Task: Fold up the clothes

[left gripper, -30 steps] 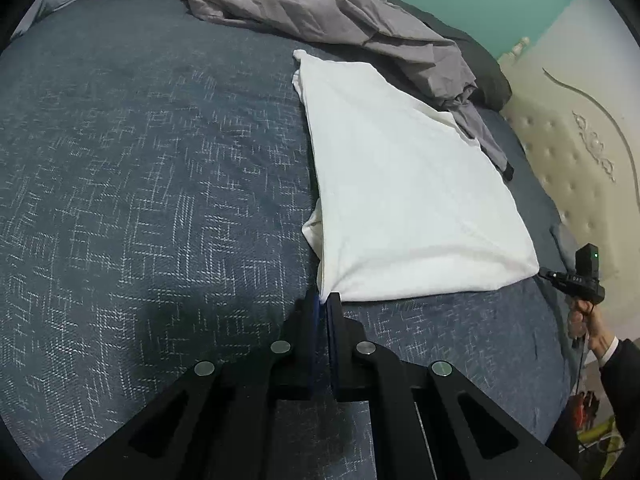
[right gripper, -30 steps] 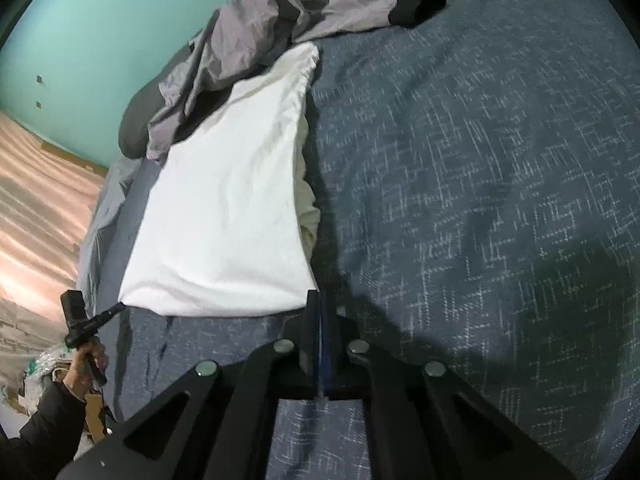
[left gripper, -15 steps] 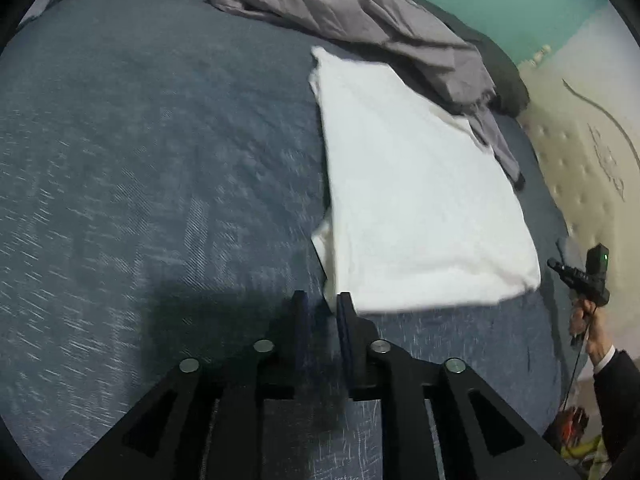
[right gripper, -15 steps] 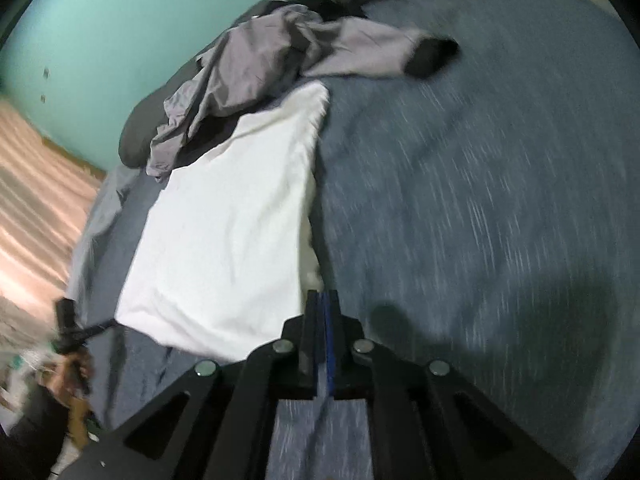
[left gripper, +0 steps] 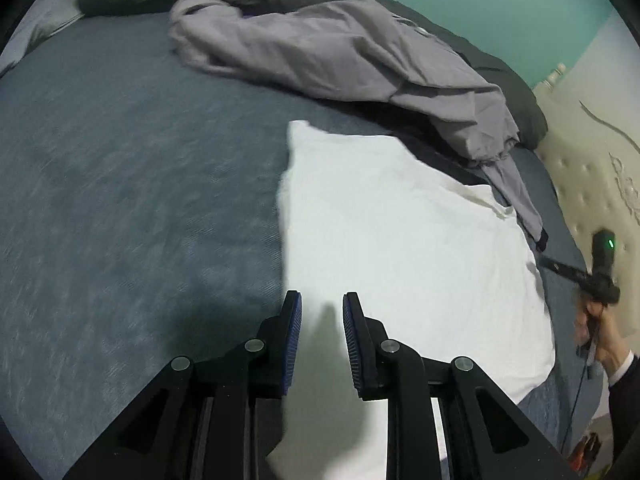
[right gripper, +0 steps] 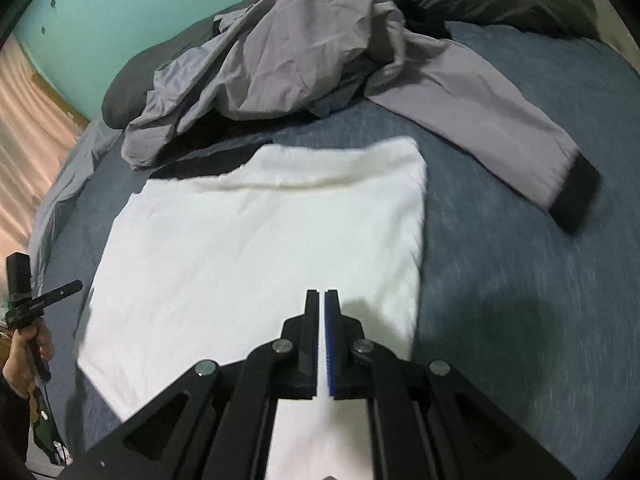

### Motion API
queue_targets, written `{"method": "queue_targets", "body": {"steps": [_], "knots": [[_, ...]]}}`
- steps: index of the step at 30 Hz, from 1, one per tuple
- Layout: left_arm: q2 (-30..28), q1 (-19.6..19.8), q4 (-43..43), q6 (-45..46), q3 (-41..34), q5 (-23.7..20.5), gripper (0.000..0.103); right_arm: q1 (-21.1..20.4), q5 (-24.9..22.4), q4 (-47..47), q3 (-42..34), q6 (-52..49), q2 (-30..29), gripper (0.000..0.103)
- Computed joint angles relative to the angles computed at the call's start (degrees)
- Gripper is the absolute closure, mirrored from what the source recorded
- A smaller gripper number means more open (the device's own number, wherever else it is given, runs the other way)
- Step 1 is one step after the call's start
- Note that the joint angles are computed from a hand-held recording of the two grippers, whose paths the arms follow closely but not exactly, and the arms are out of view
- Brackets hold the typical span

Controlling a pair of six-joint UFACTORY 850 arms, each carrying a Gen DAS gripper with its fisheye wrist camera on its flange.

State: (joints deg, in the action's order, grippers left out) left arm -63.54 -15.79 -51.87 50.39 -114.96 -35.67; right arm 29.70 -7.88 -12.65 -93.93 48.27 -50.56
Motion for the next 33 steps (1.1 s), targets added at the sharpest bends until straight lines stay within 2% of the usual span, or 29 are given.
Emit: {"method": "queue_targets", "body": {"steps": [6,8,10,14,18,21,25,27,30,32,33], "knots": [[-4.2,-0.9,0.8,-0.9,-5.9,-2.9,0.079,-1.4,-10.7,8.6,-16.8,-10.2,-9.9,0.099],[-4.4,-0.9,-0.8,1.3,-5.6,-2.0,0.079,-1.7,-13.7,9.0,-21.8,-10.7,-13.1,0.099],[-4.7,-0.8,-1.5,2.9,-5.5,-1.0,0.079,-2.0,-14.8,8.8,-25.5,-10.0,-15.5,0.099],[-6.8,-0.3,-0.2,1.7,-8.2,-2.5,0.079,-2.5,-15.8,4.1,-31.6,-3.9,-19.4,0.099],[-6.7,-0.2,-1.0,3.6,-7.8,-2.5,0.079,-3.1,-15.8,-1.3,-35.7,3.0,-21.6,0.099],[-6.6,-0.2,-1.4,4.6,-7.5,-2.1,0.079,-3.6,-14.9,-7.7,-35.8,10.5,-21.4,0.099],[-7.1,-0.4,-1.7,4.6,-8.1,-1.9,0.079,-4.1,-10.4,0.5,-32.1,1.4,-19.3,0.099],[-8.1,-0.6,-0.6,3.4,-10.1,-2.1,0.079,-3.7,-9.3,-0.6,-29.2,-0.1,-17.6,0.099],[-9.7,-0.9,0.3,1.5,-13.6,-2.0,0.070,-3.2,-8.0,-1.7,-25.4,-2.6,-15.4,0.098],[-11.9,-1.1,1.8,-1.3,-17.9,-2.2,0.061,-3.5,-6.4,3.6,-23.0,-7.3,-14.3,0.098],[-13.6,-1.3,3.8,-3.8,-21.4,-2.6,0.060,-3.6,-5.8,6.1,-21.9,-9.1,-13.8,0.097]]}}
